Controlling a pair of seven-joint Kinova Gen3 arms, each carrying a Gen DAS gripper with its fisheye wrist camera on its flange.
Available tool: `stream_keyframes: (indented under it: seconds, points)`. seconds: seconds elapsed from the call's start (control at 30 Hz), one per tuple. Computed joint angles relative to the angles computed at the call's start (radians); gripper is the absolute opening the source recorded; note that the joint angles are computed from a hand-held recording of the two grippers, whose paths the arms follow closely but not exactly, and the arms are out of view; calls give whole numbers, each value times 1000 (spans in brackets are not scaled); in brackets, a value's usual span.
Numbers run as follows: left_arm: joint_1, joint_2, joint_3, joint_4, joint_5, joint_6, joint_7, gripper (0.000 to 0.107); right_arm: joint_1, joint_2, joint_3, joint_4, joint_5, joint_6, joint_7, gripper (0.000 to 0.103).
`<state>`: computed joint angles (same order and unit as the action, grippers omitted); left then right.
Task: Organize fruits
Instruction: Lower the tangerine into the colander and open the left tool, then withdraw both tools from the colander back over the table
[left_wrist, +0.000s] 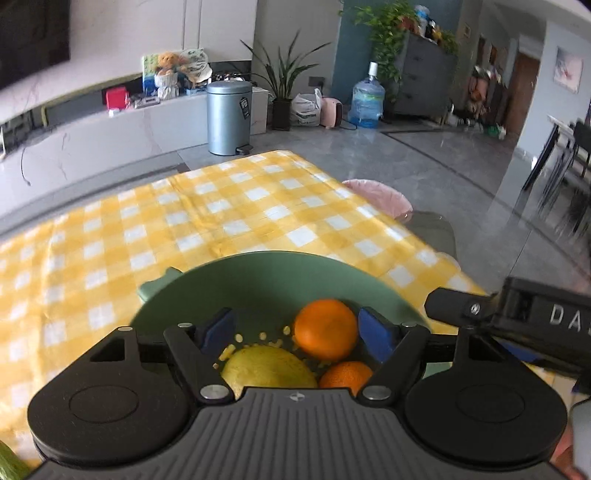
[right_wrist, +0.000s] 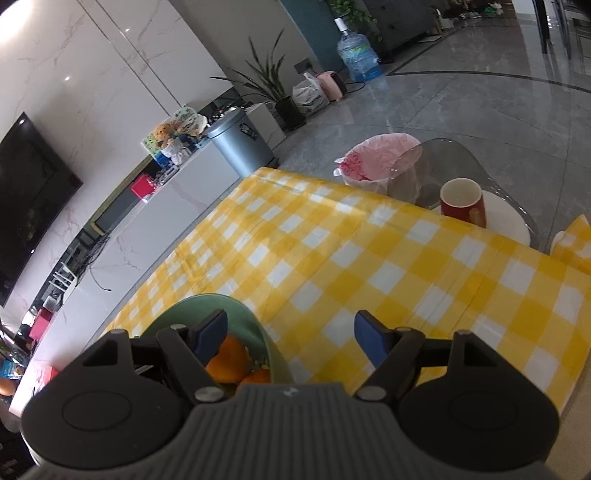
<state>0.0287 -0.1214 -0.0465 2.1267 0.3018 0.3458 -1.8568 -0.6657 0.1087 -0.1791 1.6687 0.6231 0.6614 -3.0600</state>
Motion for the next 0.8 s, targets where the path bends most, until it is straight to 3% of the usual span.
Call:
stream_keyframes:
  seconds: [0.23, 0.37, 0.63, 0.8]
  points:
    - [-25, -34, -1, -3, -21, 44, 28, 89, 0, 2, -3, -10, -15, 3, 26, 73]
    - [-22, -95, -36, 16, -25, 74, 23, 89, -2, -3, -7, -4, -13, -15, 52, 73]
    - [-114, -220, 4, 28, -172, 190, 182, 89, -10, -8, -12, -5, -9, -40, 85, 74]
    - [-116, -303, -42, 49, -194, 237, 207, 89, -25, -7, -20, -20, 1, -37, 108, 74]
